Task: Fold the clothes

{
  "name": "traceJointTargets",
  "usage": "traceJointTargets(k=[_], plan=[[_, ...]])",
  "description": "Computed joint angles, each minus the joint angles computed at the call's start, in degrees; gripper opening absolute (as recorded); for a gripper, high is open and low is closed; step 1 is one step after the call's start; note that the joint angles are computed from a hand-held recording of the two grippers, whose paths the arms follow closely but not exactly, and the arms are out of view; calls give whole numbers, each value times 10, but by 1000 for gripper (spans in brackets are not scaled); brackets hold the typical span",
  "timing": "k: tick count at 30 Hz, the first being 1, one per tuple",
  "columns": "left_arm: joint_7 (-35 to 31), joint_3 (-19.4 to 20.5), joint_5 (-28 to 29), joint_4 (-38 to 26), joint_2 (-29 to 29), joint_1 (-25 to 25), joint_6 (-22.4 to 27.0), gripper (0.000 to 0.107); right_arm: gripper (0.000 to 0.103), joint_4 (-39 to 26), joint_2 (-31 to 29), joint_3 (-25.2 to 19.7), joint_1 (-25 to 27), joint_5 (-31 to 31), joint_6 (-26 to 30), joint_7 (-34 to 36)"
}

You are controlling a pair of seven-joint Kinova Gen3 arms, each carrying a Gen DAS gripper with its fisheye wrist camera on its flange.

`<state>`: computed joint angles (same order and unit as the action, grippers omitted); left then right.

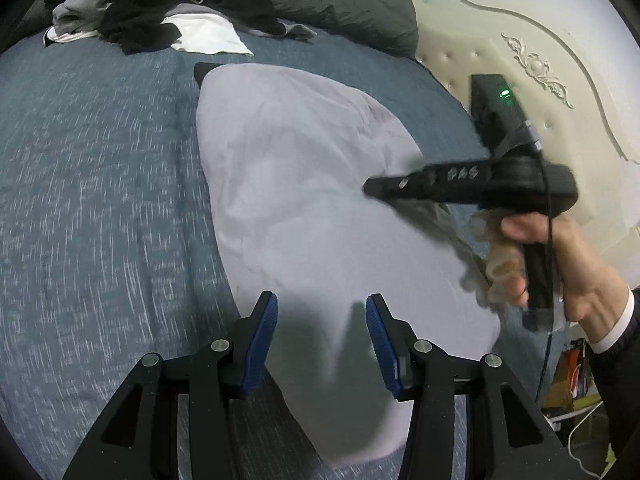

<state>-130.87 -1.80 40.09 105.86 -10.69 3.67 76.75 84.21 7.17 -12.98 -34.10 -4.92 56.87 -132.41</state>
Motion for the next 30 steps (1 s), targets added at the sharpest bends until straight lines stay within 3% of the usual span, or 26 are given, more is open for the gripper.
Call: traceJointTargets(k=[7, 14, 21, 25, 30], plan=[[3, 0, 5, 4, -6, 1, 2, 50, 6, -6, -57, -23, -14, 11, 38, 5], [21, 8, -4, 4, -11, 11, 2, 50, 6, 5, -40, -43, -49, 40, 73, -20], [20, -11, -12, 13, -26, 7, 23, 50, 6, 2, -61, -50, -68, 58, 79, -49], [23, -19, -12, 23, -24, -3, 31, 50, 6, -2, -55, -61, -80, 60, 110, -47], [28, -17, -23, 30, -22, -12, 46, 51, 6, 28, -66, -56, -77, 44, 87, -61]])
